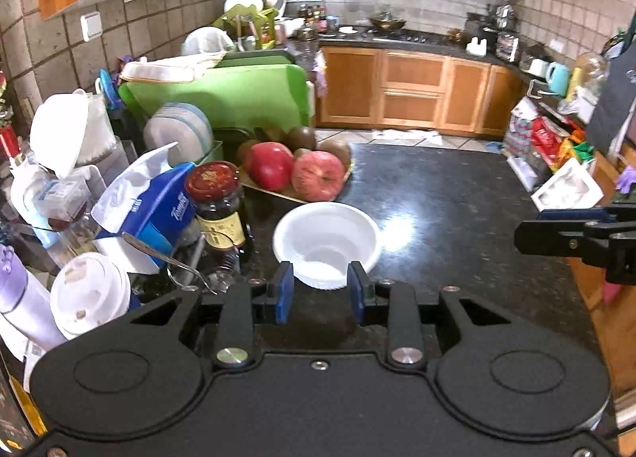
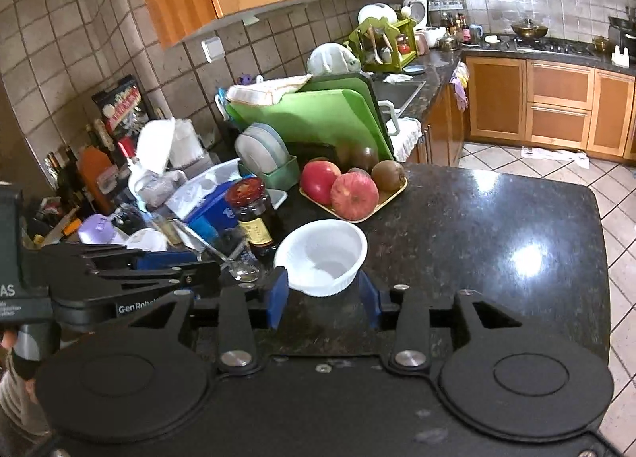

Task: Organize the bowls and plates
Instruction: 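Move the left gripper to the last white bowl rim and grasp it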

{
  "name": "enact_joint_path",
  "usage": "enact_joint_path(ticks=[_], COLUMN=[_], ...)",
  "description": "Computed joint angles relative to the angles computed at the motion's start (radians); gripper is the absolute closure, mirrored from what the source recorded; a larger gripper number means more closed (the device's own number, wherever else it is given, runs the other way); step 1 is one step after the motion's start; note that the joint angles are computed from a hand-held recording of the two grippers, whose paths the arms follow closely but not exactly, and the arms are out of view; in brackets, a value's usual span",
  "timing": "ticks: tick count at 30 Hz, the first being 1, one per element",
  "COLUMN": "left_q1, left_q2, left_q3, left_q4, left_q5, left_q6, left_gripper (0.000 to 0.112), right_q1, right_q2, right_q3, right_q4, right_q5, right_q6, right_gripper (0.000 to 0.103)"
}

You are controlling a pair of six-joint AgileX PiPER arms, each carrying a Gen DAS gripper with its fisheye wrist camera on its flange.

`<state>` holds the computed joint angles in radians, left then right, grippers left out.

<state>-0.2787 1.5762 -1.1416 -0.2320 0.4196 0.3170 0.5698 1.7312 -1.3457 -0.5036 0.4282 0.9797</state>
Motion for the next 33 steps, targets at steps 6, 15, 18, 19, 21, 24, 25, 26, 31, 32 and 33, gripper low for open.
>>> enact_joint_path(ticks=[6, 15, 18, 19, 21, 24, 25, 26, 31, 32, 33], left_q1=[-0.008, -0.009, -0.006, -0.006, -0.004, -0.001, 0.003, 0.009, 0.025, 0.024, 0.027], left_q2=[0.074, 0.156, 0.191, 0.204, 0.232, 0.274, 0.29, 0.308, 0.395, 0.408, 0.421], left_q3=[-0.066, -0.158, -0.198, -0.213, -0.248, -0.301, -0.324, -0.352, -0.466, -0.481, -0.494], left_q4=[0.094, 0.158, 0.163, 0.162, 0.163, 0.174, 0.168, 0.156, 0.147, 0.155, 0.155], left_q5=[0.001, 0.036, 0.058, 0.066, 0.085, 0.113, 0.128, 0.149, 0.229, 0.24, 0.247], left_q6=[-0.109, -0.189, -0.203, -0.203, -0.209, -0.229, -0.23, -0.227, -0.249, -0.259, -0.257], left_gripper=[0.072, 0.072, 0.072, 0.072, 0.072, 0.072, 0.072, 0.072, 0.072, 0.072, 0.072], right_q1=[-0.044, -0.086, -0.098, -0.105, -0.115, -0.126, -0.126, -0.127, -0.15, -0.154, -0.158], right_q2=[0.135, 0.301, 0.353, 0.372, 0.42, 0.492, 0.517, 0.544, 0.673, 0.697, 0.722], right_q3=[-0.159, -0.385, -0.452, -0.477, -0.545, -0.645, -0.676, -0.715, -0.909, -0.945, -0.98], right_q4=[0.116, 0.247, 0.292, 0.317, 0.352, 0.381, 0.368, 0.363, 0.408, 0.418, 0.426], right_q5=[0.056, 0.151, 0.18, 0.189, 0.229, 0.277, 0.288, 0.304, 0.401, 0.419, 0.437], right_q6=[-0.145, -0.346, -0.397, -0.427, -0.474, -0.52, -0.513, -0.514, -0.562, -0.569, -0.576], right_gripper=[0.061, 0.061, 0.061, 0.063, 0.066, 0.067, 0.067, 0.067, 0.069, 0.069, 0.069])
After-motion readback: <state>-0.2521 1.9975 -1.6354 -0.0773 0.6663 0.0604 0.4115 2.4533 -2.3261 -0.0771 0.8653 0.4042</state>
